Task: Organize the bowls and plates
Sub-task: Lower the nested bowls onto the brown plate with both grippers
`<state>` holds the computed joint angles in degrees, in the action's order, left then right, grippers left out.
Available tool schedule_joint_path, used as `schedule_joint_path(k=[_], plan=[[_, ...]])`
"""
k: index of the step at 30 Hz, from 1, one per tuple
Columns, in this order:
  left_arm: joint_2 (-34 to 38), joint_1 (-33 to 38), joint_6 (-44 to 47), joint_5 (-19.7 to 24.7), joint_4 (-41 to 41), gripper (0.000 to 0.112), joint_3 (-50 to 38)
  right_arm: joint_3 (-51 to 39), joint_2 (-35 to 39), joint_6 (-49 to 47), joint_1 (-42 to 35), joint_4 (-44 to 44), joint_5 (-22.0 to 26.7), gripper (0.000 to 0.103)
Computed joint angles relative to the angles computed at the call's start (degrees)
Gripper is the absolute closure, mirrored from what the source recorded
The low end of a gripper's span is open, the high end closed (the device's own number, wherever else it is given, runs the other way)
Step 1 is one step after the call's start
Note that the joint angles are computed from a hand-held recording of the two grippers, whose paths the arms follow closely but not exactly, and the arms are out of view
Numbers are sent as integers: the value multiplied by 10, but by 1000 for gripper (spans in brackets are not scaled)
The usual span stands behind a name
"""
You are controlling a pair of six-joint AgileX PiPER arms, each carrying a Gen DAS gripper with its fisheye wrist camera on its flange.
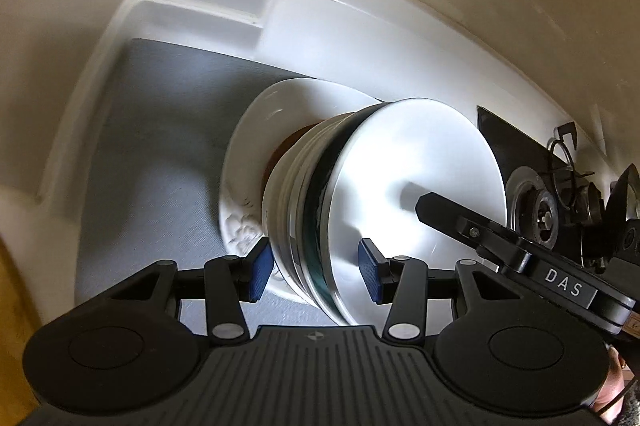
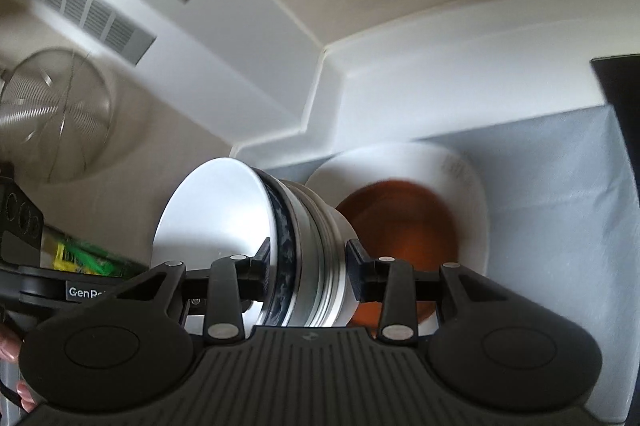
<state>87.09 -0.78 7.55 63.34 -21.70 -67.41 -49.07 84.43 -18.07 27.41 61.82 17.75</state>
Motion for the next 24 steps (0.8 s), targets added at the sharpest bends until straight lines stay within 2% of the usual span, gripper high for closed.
schedule_joint_path(k=[5,10,17,24], plan=[[65,-12,-11,-2,-2,63,-31,3,27,-52,-24,46,7,62],[76,-24,-8,-21,-2,64,-31,17,36,-101,-29,90,-4,62],[94,-33,7,-47,-14,64,-23,35,61,-246,-44,226,-11,61],[119,-27,32,-78,-36,63,-6,35,94,-312,-37,286,-28,61]])
